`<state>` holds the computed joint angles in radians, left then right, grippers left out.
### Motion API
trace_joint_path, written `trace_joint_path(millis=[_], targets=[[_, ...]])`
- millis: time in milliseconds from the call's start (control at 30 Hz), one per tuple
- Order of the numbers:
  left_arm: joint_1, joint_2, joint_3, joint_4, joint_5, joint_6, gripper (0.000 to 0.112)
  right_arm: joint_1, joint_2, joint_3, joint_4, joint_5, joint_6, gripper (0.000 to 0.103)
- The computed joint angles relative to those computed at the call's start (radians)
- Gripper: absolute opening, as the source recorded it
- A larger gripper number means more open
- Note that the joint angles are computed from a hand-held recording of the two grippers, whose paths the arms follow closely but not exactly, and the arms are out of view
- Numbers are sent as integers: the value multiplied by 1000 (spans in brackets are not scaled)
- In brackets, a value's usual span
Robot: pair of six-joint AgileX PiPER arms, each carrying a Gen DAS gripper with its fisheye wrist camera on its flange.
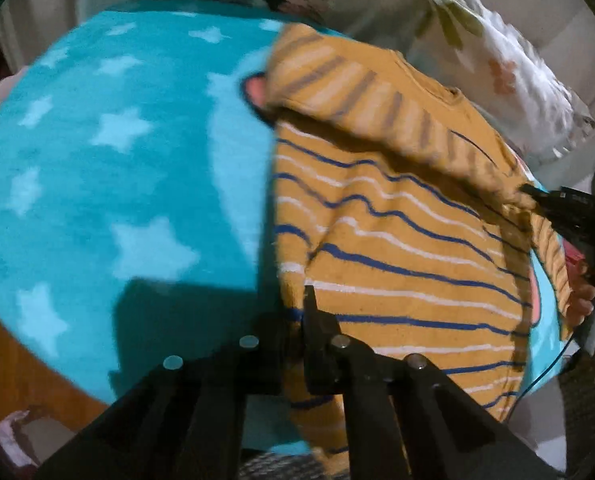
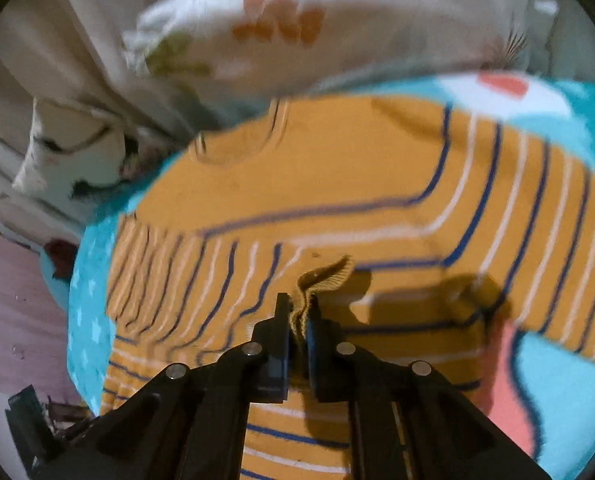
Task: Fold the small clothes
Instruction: 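Fold the held sleeve across the sweater body with the left gripper, release, then grasp the sweater side edge with the right gripper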
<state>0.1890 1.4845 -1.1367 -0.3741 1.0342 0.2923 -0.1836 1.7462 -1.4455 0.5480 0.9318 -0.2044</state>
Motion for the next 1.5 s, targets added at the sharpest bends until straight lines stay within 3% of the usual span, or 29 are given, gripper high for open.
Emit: trace_joint_path(millis=[67,200,333,433,467,567,767,900,1067,1167,1333,1367,1400,1433,1500], targets=[[23,14,-5,0,18,17,6,-13,12,-16,-34,-11,34,8],[-22,19,33,130,-28,-37,8,12,59,-14,-162,-38,113,8],[49,21,34,98,-27,12,30,-12,9,94,-192,-110,151,12],[104,15,20,108,-25,20,33,-89,-61,173,-138,-128,100,13],[109,7,18,131,-33,1,33,-141,-94,215,-89,-128,58,16],[116,3,-3,132,-38,-41,36,-325,-171,319,46,-101,-66,41],[36,-13,-12,90,-44,-109,45,-826,-202,454,276,77,-295,43],[-53,-7,-24,104,-45,-158,45,-1027,-201,472,276,106,-334,54],[-161,-9,-36,130,-37,-220,45,-1181,-110,412,331,155,-355,54],[-225,-8,-46,143,-42,-262,45,-1191,-60,364,376,179,-360,54],[-299,-18,-42,150,-51,-319,46,-1174,20,283,395,141,-289,54],[-310,-19,-39,153,-54,-330,46,-1159,31,264,390,136,-257,48],[-317,-23,-36,152,-55,-337,46,-1149,43,234,363,136,-225,28],[-321,-25,-33,149,-56,-340,46,-1133,59,193,335,138,-205,19],[-322,-33,-26,149,-56,-340,46,-1121,64,143,308,141,-205,14]])
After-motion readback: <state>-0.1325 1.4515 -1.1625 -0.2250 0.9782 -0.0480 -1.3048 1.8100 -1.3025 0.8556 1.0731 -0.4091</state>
